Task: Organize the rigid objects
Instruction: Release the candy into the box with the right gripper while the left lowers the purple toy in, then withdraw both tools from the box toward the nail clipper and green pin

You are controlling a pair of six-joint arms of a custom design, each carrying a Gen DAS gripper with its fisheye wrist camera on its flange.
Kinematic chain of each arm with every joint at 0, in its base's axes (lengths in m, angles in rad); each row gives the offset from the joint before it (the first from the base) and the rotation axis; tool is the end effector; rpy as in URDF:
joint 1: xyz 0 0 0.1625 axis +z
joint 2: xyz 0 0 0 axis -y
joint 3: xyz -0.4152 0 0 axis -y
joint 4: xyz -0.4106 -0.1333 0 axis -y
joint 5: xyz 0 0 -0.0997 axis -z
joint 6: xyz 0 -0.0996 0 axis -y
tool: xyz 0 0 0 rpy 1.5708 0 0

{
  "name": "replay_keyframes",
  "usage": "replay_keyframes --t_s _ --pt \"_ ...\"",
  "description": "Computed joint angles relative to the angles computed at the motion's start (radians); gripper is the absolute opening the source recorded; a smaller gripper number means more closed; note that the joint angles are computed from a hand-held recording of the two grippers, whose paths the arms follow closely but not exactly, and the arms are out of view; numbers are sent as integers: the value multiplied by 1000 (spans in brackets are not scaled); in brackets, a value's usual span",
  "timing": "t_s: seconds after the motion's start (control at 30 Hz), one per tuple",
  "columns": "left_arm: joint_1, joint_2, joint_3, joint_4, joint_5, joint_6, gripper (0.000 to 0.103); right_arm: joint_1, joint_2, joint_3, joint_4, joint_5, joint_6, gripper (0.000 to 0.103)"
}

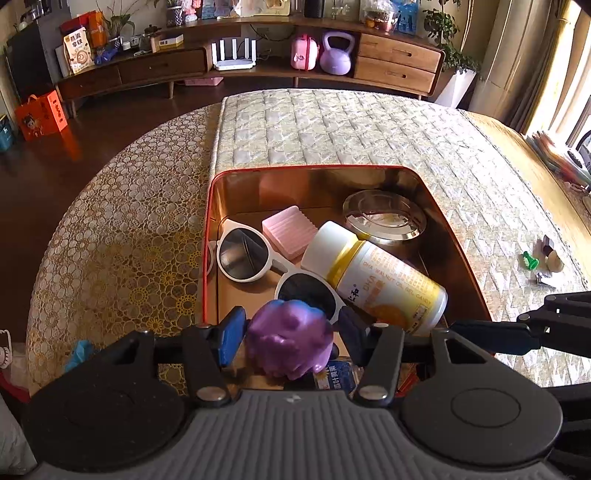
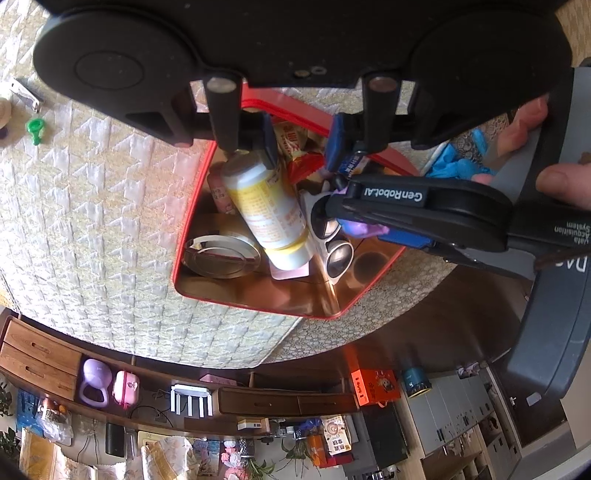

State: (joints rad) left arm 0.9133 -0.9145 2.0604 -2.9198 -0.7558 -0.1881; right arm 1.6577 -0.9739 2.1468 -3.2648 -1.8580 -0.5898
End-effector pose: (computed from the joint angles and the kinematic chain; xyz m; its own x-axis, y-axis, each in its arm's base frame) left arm -0.1635 -0.5485 0.0706 -0.7334 0.1527 -0.6625 0.4697 0.8182 -0.3314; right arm 0.1504 -0.5154 0.0942 -0.7623 -0.4330 0.4811 -0.6008 0.7499 -0.2771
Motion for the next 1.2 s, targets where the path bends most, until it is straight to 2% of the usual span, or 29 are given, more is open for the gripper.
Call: replay_keyframes --t_s 0.07,0.27,0.47,0.73,0.83,0.9,1.07,1.2 --pt "-9 -7 10 -21 1 0 64 0 -12 8 3 6 1 33" --pt "-38 -34 40 -43 5 -12 64 1 -43 27 5 23 7 37" --pt "-78 -58 81 -68 21 -20 64 -3 -92 59 2 48 8 44" --pt "-140 -78 132 -126 2 -38 64 -21 -176 127 -17 82 4 54" --pt "-163 -74 146 -149 -16 -44 65 -41 -215 156 -15 98 13 58" --pt "-176 -65 150 -163 -29 -47 71 -54 -237 179 -29 102 10 61" --pt "-198 -27 143 -178 -70 -59 71 -89 -291 233 -75 117 -20 66" --pt "-212 14 125 -182 -98 -69 71 -128 -336 268 -108 134 -38 75"
